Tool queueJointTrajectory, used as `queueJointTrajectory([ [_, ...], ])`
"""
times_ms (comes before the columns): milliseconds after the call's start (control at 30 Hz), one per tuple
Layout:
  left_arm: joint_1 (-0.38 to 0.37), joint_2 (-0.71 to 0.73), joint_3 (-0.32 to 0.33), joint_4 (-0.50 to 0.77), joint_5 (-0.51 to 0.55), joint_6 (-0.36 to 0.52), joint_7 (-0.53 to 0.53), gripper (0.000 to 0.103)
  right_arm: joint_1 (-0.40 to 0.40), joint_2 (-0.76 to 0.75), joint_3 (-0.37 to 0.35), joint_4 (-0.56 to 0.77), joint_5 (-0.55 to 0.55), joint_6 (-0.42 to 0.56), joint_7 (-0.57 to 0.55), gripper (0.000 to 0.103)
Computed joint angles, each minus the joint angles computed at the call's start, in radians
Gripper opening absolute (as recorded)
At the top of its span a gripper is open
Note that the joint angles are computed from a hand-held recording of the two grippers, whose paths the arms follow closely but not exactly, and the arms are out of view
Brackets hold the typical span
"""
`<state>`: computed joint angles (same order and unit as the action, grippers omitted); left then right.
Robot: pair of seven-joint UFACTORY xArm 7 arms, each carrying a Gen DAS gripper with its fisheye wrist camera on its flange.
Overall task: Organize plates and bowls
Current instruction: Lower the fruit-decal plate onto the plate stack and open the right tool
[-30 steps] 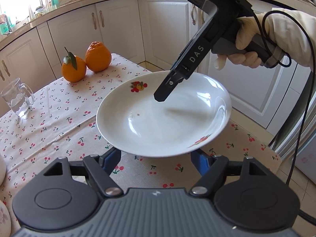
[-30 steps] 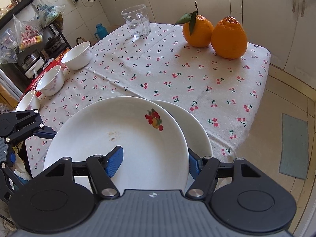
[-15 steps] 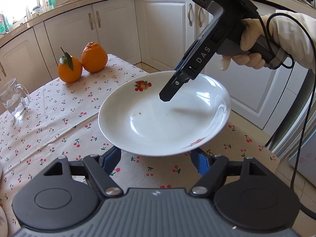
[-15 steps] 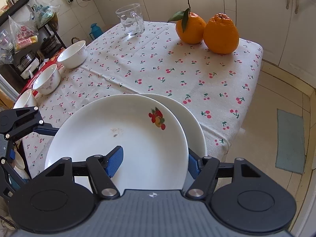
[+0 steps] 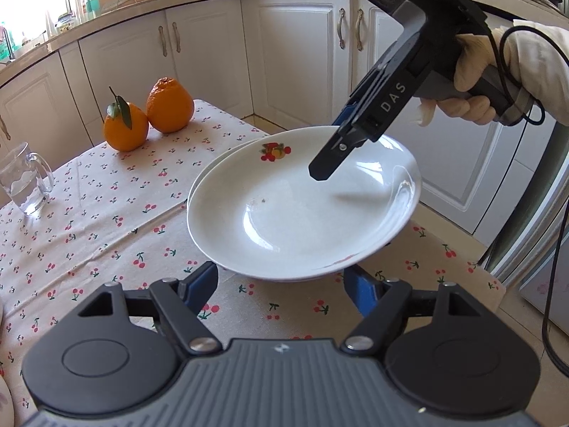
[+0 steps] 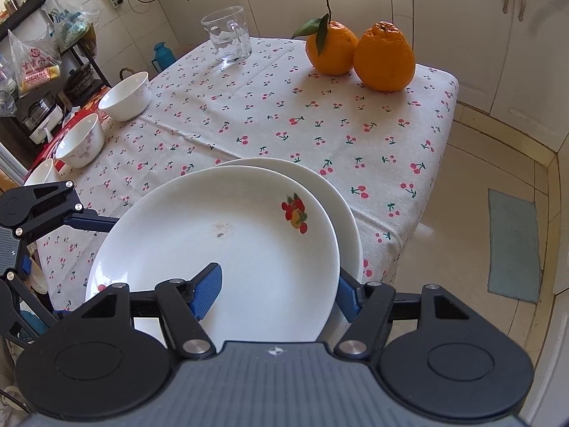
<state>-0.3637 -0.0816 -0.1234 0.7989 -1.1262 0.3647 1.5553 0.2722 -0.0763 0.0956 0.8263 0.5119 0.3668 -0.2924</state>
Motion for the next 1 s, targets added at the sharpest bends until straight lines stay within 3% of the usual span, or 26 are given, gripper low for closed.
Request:
queueJointTrajectory([
  [1000,0.019,0.003,0.001,0.006,-0.03,0.039,0.05,0.078,-0.004,-0.099,0.026,-0.061,-0.323,0.056,0.343,0.074],
])
